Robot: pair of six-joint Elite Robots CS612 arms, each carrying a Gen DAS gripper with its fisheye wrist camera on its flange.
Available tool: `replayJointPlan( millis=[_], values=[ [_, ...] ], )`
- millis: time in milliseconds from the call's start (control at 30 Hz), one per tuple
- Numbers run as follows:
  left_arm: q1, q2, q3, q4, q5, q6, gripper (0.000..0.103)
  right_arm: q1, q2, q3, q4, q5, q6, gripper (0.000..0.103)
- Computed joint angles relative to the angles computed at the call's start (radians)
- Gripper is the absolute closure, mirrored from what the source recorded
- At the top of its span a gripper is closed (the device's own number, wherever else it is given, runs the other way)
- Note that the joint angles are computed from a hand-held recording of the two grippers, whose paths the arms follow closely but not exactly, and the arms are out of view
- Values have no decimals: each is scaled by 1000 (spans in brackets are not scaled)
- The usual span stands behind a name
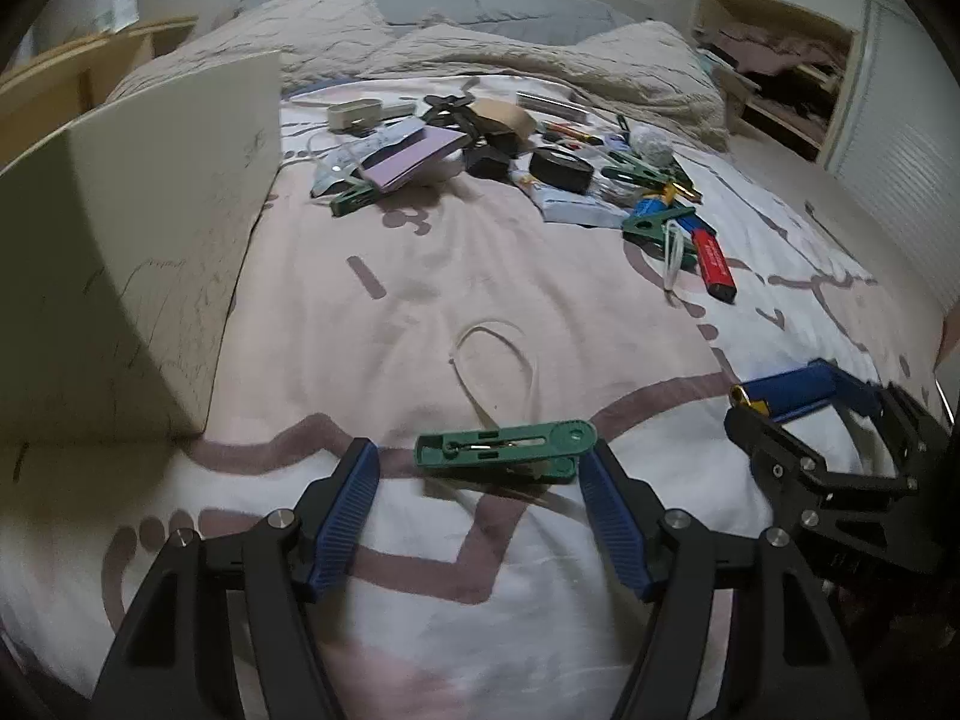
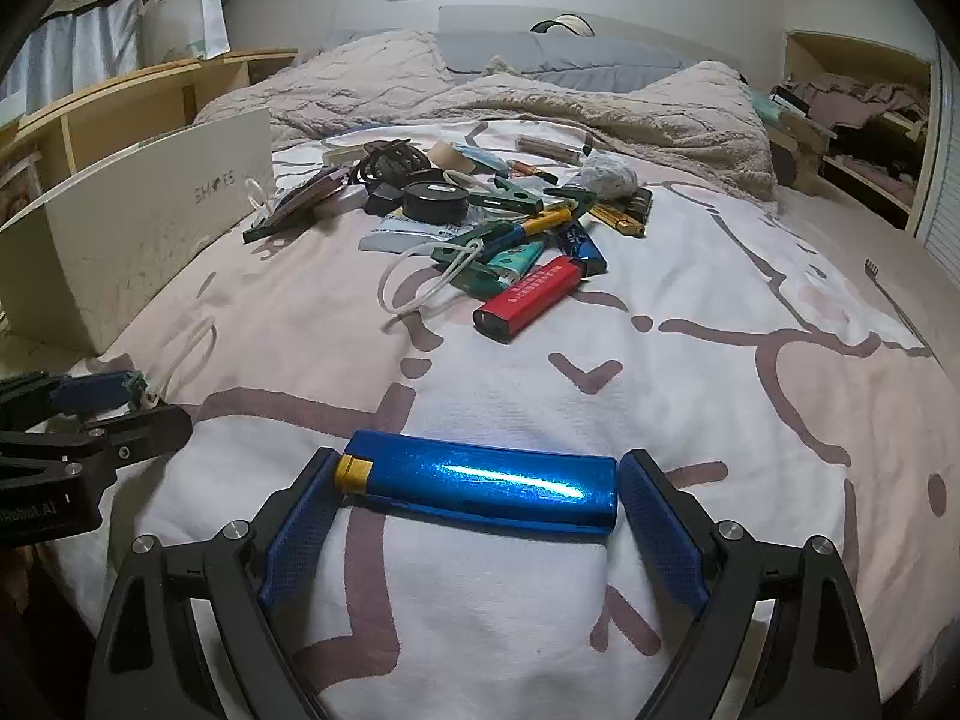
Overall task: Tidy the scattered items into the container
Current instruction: 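Lift the blue lighter and green clothespin off the bed with both grippers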
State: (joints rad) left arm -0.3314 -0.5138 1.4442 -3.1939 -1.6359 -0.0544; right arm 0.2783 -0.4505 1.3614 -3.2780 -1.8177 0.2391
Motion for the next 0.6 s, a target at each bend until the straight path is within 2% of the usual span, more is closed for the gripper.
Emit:
replayJointPlan(
  millis=[67,133,333,467,600],
  values=[
    [-2,0,4,-8,7,-16,34,2,3,-1,-10,-9,17,11],
    [0,0,7,-19,-3,-37,34,2,1,2,-12,-7,32,16],
    [6,5,6,-44,-43,-87,34,-10,-10,18,-22,42,87,17],
    [2,5,8,-55,-23,-79,51,-9,-14,23,-25,42,88,17],
    [7,3,7,-59,-39,-86,51,-9,-19,27,-22,52,87,17]
  ],
)
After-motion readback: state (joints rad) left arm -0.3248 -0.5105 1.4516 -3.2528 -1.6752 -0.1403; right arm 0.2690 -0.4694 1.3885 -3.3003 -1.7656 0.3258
